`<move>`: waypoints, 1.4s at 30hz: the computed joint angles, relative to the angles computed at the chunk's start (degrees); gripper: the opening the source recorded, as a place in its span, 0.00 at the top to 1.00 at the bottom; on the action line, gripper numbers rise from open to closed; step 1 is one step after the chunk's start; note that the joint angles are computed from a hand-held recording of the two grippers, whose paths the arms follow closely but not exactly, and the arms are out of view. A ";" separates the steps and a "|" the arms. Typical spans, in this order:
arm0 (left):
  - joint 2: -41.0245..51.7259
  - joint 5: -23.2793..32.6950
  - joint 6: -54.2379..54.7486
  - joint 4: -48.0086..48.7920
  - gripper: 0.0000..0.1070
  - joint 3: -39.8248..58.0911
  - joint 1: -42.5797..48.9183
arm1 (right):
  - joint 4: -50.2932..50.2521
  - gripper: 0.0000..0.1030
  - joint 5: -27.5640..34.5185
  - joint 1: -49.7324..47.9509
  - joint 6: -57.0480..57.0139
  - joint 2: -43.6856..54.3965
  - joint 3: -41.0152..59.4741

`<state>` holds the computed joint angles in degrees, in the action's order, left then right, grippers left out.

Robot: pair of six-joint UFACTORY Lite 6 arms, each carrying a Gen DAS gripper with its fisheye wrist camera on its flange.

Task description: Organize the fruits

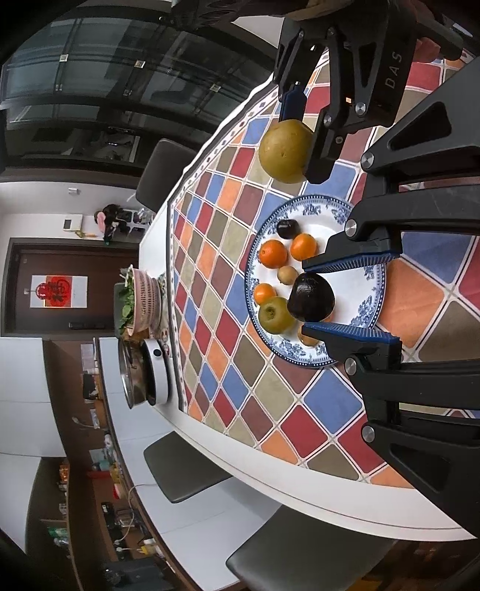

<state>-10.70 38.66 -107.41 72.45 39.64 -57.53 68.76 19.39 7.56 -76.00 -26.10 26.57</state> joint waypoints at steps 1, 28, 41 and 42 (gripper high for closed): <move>0.38 -0.45 -0.18 0.27 0.74 0.02 0.40 | 2.00 0.51 -0.27 -0.01 -2.22 1.72 0.50; 16.98 -20.02 -17.92 24.42 0.74 1.40 16.13 | 31.63 0.51 -1.27 2.94 -34.40 35.41 14.20; 11.76 -15.67 -13.90 17.26 0.63 -1.47 13.08 | 36.67 0.46 -2.13 2.42 -38.38 29.38 11.82; 10.36 -14.65 -13.38 15.91 0.63 -2.15 12.15 | 37.00 0.46 -2.58 2.29 -38.81 27.44 10.87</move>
